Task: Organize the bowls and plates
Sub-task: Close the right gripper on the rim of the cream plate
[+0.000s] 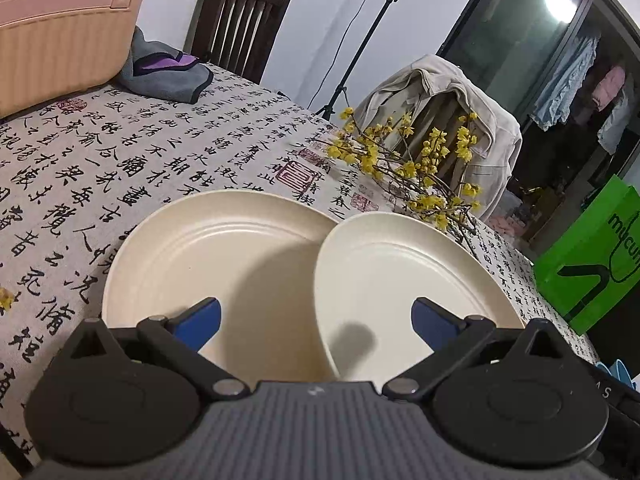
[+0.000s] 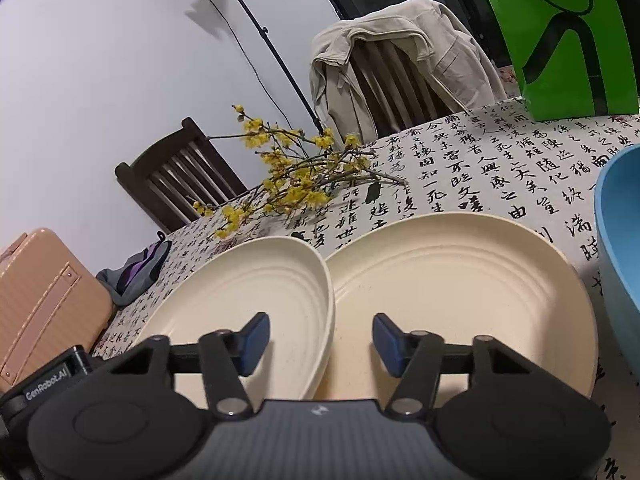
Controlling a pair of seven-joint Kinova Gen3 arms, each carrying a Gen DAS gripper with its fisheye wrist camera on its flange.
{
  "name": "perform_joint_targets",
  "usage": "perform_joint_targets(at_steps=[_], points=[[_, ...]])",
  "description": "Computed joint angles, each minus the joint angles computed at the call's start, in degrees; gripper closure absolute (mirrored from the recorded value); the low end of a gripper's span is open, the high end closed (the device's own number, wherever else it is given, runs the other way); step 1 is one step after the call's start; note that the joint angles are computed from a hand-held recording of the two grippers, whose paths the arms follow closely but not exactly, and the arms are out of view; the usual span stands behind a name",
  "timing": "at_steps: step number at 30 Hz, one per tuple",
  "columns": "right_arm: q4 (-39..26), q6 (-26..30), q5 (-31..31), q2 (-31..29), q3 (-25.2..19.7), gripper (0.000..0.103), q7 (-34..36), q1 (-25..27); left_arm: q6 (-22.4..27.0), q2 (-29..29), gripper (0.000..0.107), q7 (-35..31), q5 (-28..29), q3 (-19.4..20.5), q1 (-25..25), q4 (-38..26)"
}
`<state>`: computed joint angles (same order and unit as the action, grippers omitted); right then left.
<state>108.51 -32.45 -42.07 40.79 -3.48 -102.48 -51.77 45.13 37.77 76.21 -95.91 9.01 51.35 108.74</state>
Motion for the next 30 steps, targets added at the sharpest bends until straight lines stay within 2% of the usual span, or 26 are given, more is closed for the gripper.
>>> perform_joint_targets(at_steps=[3,5,10,20,24,30], points=[[0.28,-0.42,1.44,0.06,-0.70,0.064,-0.75,0.60,-0.23,0.17,0.004,-1.49,1.26,0.02,-0.18,-0.56],[0.46,-0.82,2.60,0.12,-1.16,0.077,-1.40,1.00,-0.38,0.26,0.004,-2.12,1.78,-0.31,0.00,-0.78],[0.50,-0.75,2.38,0.16,-0.75,0.087,-1.44,0.57,-0.77,0.40,0.004,-3.93,3.06,-1.09,0.49,-1.39],[0.88,-1.98,2.46,0.34,-1.10,0.091,-2.58,0.79,-4.23,0.05,0.004,-12.07,9.34,-3.00,0.76,-3.56],[0.93,-2.12,2.63,0.38,-1.30,0.091,-2.88,0.97,-5.91,-0.34,0.004,-10.99,8.89,-4.73,1.61,-3.01],[0.96,-2.11,2.56,0.35,-1.21,0.091,-2.84,0.91,-5.47,0.04,0.004,-12.14,9.80,-5.51,2.60,-3.51]])
